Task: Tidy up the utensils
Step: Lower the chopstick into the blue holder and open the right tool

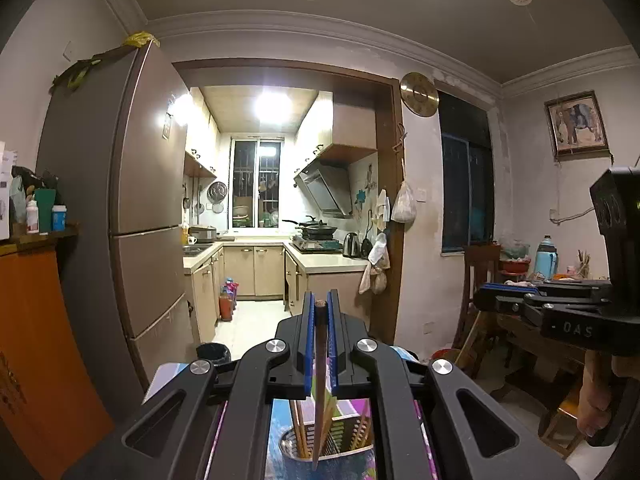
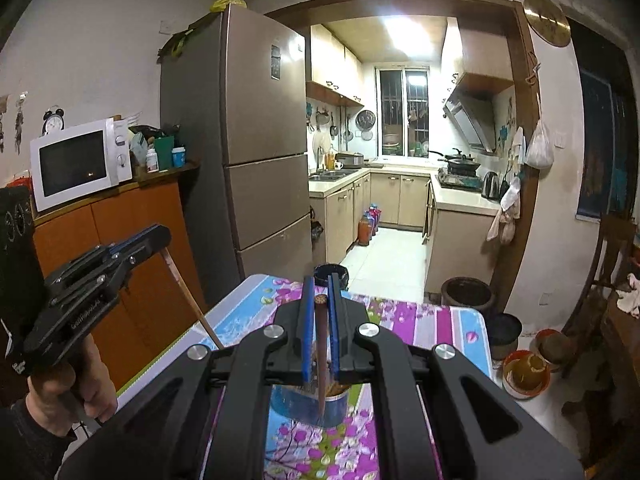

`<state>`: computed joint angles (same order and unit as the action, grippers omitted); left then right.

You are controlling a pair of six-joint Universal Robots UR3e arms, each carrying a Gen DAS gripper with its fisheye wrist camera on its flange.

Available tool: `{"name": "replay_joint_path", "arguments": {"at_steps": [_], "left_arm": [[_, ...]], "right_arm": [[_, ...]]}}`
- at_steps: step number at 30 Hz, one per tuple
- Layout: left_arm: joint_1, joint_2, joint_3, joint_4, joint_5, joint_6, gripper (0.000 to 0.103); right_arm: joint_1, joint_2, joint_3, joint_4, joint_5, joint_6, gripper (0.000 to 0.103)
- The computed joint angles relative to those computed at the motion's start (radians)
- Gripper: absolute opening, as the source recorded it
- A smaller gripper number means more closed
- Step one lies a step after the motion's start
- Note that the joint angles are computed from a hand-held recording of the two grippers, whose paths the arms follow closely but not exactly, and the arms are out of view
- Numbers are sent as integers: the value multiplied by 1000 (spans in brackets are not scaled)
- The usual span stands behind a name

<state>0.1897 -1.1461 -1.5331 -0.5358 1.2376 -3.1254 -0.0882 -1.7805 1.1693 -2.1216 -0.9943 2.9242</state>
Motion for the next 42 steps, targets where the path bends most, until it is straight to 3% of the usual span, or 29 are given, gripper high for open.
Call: {"name": "replay_joint_path", "arguments": {"at_steps": [11, 22, 33, 35, 37, 40, 42], "left_arm": [[-44, -218, 136, 64, 59, -16, 7], [-62, -343, 125, 113, 75, -1, 7], [-81, -397, 161, 50, 102, 23, 8], [-89, -421, 190, 29, 129, 28, 13], [-73, -419, 175, 46, 125, 10, 44], [-57, -408, 155, 62, 120, 2, 52], [-50, -409, 154, 65, 121, 1, 56]], "right_arm": [[105, 258, -232, -30, -104, 42, 5], [134, 357, -204, -74, -134, 43, 5], [184, 409, -236, -60, -192, 38, 5], [189, 428, -262, -37, -190, 37, 6], [196, 430, -250, -63, -214, 50, 11], [194, 415, -212, -106, -217, 58, 26], [191, 408, -196, -123, -219, 57, 30]]}}
